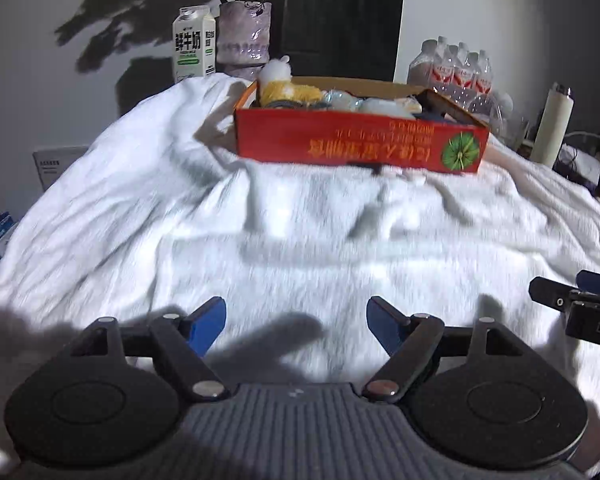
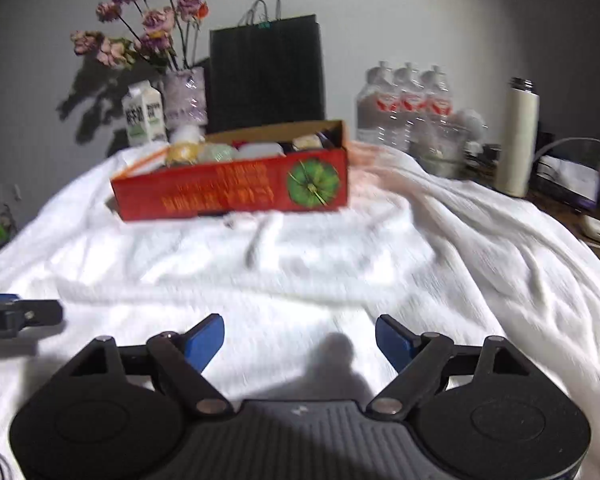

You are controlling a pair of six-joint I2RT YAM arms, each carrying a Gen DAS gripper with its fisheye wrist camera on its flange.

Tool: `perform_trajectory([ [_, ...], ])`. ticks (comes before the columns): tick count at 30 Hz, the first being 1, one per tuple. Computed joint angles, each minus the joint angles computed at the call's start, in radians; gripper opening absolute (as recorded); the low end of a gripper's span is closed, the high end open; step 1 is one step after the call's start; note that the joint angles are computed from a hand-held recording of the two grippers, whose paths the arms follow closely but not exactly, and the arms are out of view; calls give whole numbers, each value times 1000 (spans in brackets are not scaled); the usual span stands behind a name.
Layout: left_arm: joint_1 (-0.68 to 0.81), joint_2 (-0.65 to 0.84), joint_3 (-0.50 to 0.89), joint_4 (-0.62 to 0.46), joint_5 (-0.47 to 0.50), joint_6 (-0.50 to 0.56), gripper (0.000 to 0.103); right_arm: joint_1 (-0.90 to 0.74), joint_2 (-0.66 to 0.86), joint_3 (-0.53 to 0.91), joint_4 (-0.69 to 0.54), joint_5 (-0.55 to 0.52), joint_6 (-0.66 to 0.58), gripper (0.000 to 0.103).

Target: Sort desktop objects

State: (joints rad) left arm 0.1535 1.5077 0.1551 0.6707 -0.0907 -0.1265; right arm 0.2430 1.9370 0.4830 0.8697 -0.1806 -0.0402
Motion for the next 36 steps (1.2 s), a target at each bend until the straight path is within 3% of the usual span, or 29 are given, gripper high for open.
perform_trajectory([
  [6, -38, -8, -81, 68, -58, -11, 80, -15, -23, -195, 185, -42, -10, 82],
  [12, -68, -32, -86, 63, -76, -22, 80, 12, -76, -222, 191, -28, -10, 82],
  [18, -38, 15, -26, 72, -41, -5, 80, 37, -66, -145, 138, -32, 2, 82],
  [25, 13, 123, 141, 46, 25, 36, 80, 90, -25, 68, -11, -27, -7, 82],
  [29, 33, 220, 279, 26, 36, 61, 81, 116, 69, 267, -133, -17, -5, 81],
  [36, 69, 429, 623, -122, 87, 63, 77, 148, 273, 658, -373, -24, 23, 74],
])
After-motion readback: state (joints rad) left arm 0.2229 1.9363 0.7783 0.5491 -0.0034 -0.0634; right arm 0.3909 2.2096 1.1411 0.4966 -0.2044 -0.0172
